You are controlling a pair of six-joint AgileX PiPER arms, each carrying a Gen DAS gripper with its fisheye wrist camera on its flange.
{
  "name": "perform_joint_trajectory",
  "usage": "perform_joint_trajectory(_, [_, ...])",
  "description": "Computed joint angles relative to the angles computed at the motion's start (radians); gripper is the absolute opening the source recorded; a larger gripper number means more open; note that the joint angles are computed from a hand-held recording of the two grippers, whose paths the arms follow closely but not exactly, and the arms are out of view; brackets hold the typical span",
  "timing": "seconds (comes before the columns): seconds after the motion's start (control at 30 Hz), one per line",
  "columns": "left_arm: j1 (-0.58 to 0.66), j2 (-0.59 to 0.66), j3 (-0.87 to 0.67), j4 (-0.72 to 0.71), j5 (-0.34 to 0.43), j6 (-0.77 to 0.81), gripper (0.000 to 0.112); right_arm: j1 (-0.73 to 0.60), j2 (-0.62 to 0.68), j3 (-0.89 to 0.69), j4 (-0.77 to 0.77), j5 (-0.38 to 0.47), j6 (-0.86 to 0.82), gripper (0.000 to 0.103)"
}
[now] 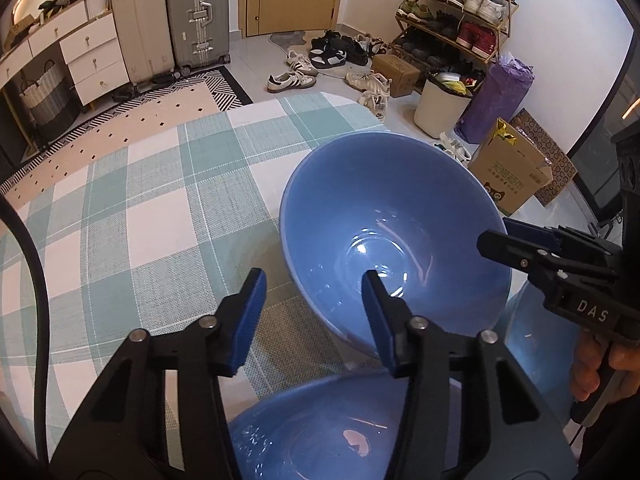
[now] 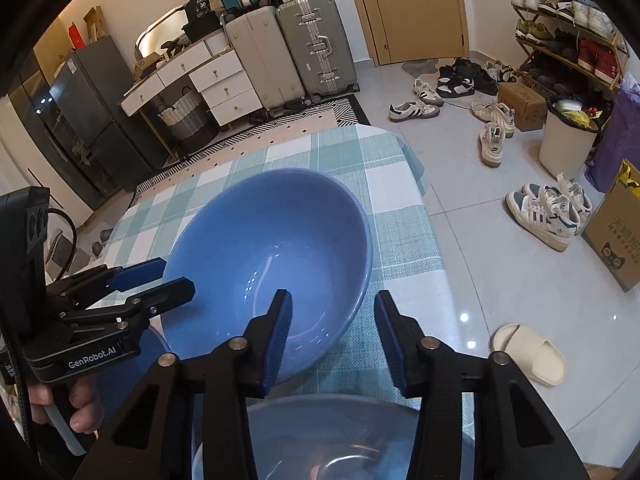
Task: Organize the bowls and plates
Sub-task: 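Close the left tool on the bowl rim while the right tool grips the opposite rim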
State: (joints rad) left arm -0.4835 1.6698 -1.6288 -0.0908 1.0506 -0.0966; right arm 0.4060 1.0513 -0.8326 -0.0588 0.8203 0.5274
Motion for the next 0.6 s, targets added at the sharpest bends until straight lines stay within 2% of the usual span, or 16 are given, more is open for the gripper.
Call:
perform_joint_trajectory(0.13, [0.010, 0.025, -0.004, -0.016, 0.001, 0.012, 0.026, -0.003, 0.019, -0.005, -0.004, -0.005, -0.007, 0.032])
perform_joint_trajectory(0.23, [0.011, 0.027, 0.010, -0.030, -0.021, 0.022, 0.020, -0.008, 0.027, -0.001, -0.003, -0.016, -0.014, 0.026])
perform_joint_trajectory(0.4, [-0.002, 0.034, 0.008, -0.001, -0.034, -0.003, 0.019, -0.018, 0.037, 0.008, -0.006, -0.033, -0.016, 0.018])
perform_joint_trajectory(0.6, [-0.017, 0.012, 0.006, 0.020, -0.051, -0.021, 0.018, -0.004, 0.017, 0.010, -0.044, -0.033, 0.022, 0.018])
